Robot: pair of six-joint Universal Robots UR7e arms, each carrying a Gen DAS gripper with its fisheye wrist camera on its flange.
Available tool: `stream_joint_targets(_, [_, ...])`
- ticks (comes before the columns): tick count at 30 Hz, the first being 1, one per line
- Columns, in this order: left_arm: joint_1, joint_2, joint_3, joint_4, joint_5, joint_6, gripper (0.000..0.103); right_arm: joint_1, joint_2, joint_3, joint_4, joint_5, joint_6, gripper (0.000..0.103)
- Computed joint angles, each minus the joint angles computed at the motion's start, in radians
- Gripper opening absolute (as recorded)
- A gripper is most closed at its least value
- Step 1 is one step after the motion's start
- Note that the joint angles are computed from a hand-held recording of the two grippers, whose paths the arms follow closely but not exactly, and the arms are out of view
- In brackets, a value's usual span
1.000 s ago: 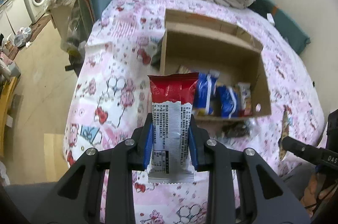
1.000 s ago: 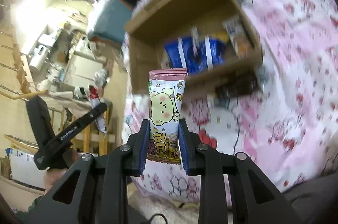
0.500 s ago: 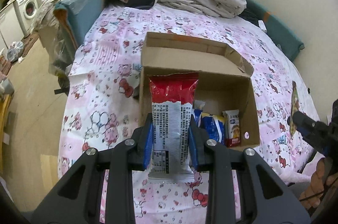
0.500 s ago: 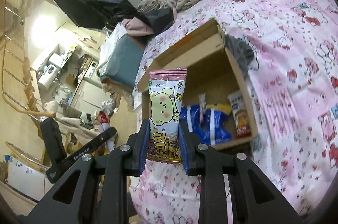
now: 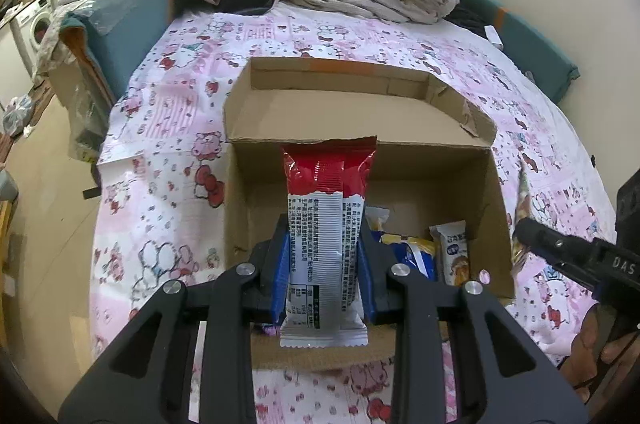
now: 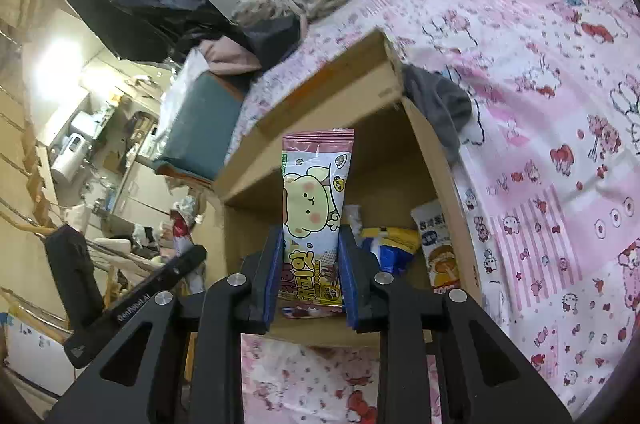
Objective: Organize snacks
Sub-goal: 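Carry both snacks over the box and lower them inside, then open both tools to release the snacks into the box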
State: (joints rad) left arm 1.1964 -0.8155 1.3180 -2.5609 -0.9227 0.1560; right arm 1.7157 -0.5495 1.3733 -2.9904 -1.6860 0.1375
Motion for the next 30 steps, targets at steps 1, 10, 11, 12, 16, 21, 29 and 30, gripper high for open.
stream_joint_targets(1, [0.005, 0.008, -0.002, -0.010, -0.002, 0.010, 0.025, 0.000, 0.009, -0.013, 0.019, -0.013, 0.002, 0.028])
stream_joint_targets(10, [0.031, 0.037, -0.022, -0.014, -0.041, 0.017, 0.026, 0.006, 0.063, -0.094, 0.130, -0.066, -0.025, 0.028])
stream_joint_targets(11, [0.032, 0.038, -0.022, -0.013, -0.041, 0.017, 0.026, 0.006, 0.067, -0.100, 0.138, -0.070, -0.025, 0.028])
stream_joint_targets(12, [0.033, 0.039, -0.022, -0.009, -0.042, 0.015, 0.026, 0.006, 0.068, -0.101, 0.140, -0.071, -0.025, 0.028])
stream_joint_targets(16, [0.038, 0.041, -0.026, 0.009, -0.041, -0.007, 0.026, 0.006, 0.076, -0.114, 0.170, -0.074, -0.017, 0.028])
stream_joint_targets(21, [0.039, 0.039, -0.023, 0.010, -0.041, -0.017, 0.026, 0.005, 0.084, -0.130, 0.203, -0.081, -0.008, 0.029])
stream_joint_targets(29, [0.037, 0.039, -0.017, 0.012, -0.041, -0.011, 0.030, 0.004, 0.088, -0.136, 0.203, -0.071, -0.007, 0.031])
stream_joint_targets(30, [0.036, 0.038, -0.015, 0.008, -0.042, -0.008, 0.032, 0.003, 0.088, -0.136, 0.199, -0.063, -0.008, 0.031])
